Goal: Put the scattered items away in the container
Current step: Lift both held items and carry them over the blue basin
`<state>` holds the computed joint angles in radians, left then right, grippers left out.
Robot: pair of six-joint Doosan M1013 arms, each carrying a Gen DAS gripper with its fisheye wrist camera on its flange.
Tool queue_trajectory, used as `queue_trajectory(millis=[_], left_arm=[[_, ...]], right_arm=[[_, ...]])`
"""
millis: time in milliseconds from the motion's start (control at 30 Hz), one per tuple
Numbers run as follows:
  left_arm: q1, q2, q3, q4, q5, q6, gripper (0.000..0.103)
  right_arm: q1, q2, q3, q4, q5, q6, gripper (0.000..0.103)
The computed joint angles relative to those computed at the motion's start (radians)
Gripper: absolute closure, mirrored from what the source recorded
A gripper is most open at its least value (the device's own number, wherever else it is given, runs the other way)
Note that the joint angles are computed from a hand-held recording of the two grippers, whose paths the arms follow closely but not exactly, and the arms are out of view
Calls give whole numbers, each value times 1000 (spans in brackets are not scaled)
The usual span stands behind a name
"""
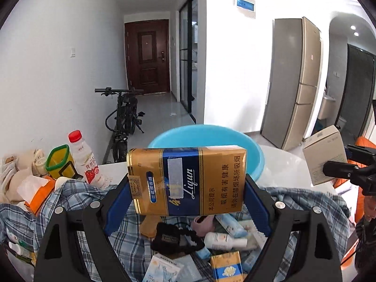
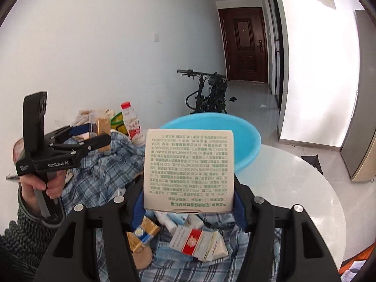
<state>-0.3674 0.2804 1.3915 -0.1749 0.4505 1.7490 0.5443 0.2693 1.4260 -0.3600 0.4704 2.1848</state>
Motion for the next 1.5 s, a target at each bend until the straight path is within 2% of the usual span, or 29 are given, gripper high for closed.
queue_trajectory(millis=[67,133,200,400,533,767,1067,1267,1367,1433,1500], left_arm=[[2,22,-29,21,6,-40,14],[2,43,-55,41,14,-76,14],[0,67,-86,77,30,-112,14],[-13,147,-174,183,68,-192,14],[-3,197,-234,99,123,-139,14],[3,237,-278,100,128,-121,14],[20,283,-317,14,143,-74,14],[13,311,-350,48,167,-74,14],[11,318,-351,47,165,-81,14],[6,328,-362,67,183,-92,14],[0,333,-363,93,175,-98,14]], right_arm=[[5,4,1,-189,-19,196,44],[6,18,-13,-296,-7,298,44],[-6,39,-39,-278,-3,302,44],[-54,100,-118,-83,-12,224,44],[-70,131,-154,-17,-6,199,44],[-61,159,-178,-166,7,316,44],[-48,205,-238,-275,23,398,44],[-34,228,-243,-424,73,495,44],[-37,246,-265,-392,108,427,44],[-45,252,-267,-359,104,417,44],[-59,255,-272,-269,82,365,44]])
